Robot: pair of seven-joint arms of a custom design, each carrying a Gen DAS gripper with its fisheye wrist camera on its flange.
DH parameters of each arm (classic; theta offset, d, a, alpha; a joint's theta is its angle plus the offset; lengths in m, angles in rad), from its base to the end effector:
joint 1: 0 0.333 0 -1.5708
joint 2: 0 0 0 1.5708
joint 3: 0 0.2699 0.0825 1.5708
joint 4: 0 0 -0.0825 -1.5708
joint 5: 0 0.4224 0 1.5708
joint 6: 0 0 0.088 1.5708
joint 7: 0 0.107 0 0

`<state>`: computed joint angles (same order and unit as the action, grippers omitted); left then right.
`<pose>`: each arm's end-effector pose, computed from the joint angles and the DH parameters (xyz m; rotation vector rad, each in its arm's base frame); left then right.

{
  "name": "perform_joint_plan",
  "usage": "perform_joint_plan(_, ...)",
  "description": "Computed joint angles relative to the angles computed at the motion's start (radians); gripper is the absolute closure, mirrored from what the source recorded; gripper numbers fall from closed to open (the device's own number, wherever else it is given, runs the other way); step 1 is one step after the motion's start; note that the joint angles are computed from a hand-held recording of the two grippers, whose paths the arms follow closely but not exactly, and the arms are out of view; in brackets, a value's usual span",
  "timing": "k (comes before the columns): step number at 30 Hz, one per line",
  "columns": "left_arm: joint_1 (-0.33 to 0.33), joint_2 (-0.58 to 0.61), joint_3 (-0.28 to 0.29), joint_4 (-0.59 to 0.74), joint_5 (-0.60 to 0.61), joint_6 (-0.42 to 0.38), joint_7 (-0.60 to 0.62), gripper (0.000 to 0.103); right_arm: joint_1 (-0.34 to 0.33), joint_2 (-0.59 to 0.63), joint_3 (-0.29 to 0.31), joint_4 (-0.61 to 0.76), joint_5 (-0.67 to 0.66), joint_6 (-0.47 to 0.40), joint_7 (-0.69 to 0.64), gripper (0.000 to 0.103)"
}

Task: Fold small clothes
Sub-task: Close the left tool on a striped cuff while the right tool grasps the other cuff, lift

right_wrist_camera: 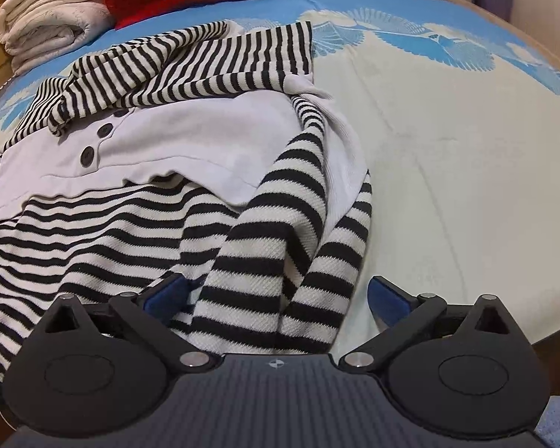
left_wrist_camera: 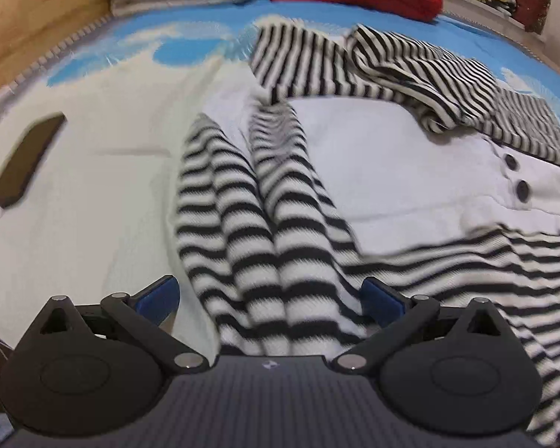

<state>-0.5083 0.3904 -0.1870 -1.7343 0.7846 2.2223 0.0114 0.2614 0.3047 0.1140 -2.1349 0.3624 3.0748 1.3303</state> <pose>0.5449 -0.4150 0.3118 -2.1939 1.4117 -0.3962 0.5929 0.2021 0.2594 -2.0007 1.5612 -0.3704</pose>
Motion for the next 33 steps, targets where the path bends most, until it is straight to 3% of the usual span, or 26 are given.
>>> perform_joint_plan(4, 0.035, -0.063, -0.029, -0.083, -0.07, 0.103, 0.086, 0.0, -0.202, -0.05, 0.223, -0.023, 0.293, -0.081, -0.305, 0.008)
perform_joint_plan(5, 0.035, -0.073, -0.03, -0.097, -0.075, 0.115, 0.082, 0.001, -0.209, -0.055, 0.236, -0.027, 0.336, -0.081, -0.349, 0.014)
perform_joint_plan(7, 0.031, -0.098, -0.027, -0.128, -0.059, 0.14, 0.05, 0.014, -0.214, -0.05, 0.249, -0.021, 0.414, -0.06, -0.422, 0.04)
perform_joint_plan(8, 0.027, -0.113, -0.025, -0.141, -0.039, 0.144, 0.034, 0.044, -0.223, -0.045, 0.255, -0.007, 0.455, -0.076, -0.455, 0.076)
perform_joint_plan(9, 0.037, -0.137, -0.026, -0.171, -0.032, 0.192, 0.026, 0.087, -0.248, -0.041, 0.265, 0.018, 0.519, -0.14, -0.489, 0.087)
perform_joint_plan(10, 0.058, -0.173, -0.026, -0.219, -0.051, 0.279, -0.005, 0.09, -0.247, -0.044, 0.251, 0.034, 0.541, -0.185, -0.473, 0.089)
perform_joint_plan(12, 0.069, -0.228, -0.023, -0.275, -0.024, 0.35, -0.094, 0.09, -0.255, -0.067, 0.247, 0.042, 0.626, -0.223, -0.523, 0.091)
perform_joint_plan(16, 0.076, -0.321, -0.054, -0.328, 0.038, 0.361, -0.151, 0.091, -0.278, -0.191, 0.235, -0.003, 0.865, -0.299, -0.685, 0.092)
perform_joint_plan(19, 0.081, -0.4, -0.094, -0.384, 0.01, 0.374, -0.128, 0.091, -0.267, -0.313, 0.185, -0.092, 0.922, -0.369, -0.694, 0.092)
perform_joint_plan(23, 0.069, -0.501, -0.146, -0.464, -0.089, 0.387, -0.078, 0.091, -0.252, -0.492, 0.102, -0.249, 0.882, -0.491, -0.593, 0.092)
perform_joint_plan(26, 0.066, -0.537, -0.161, -0.506, -0.183, 0.423, -0.064, 0.09, -0.242, -0.559, 0.055, -0.308, 0.8, -0.552, -0.462, 0.092)
perform_joint_plan(30, 0.089, -0.514, -0.128, -0.488, -0.309, 0.474, 0.064, 0.091, -0.213, -0.507, 0.024, -0.237, 0.697, -0.578, -0.29, 0.092)
perform_joint_plan(33, 0.139, -0.411, -0.075, -0.348, -0.403, 0.482, 0.289, 0.09, -0.174, -0.362, 0.007, -0.044, 0.63, -0.598, -0.181, 0.092)
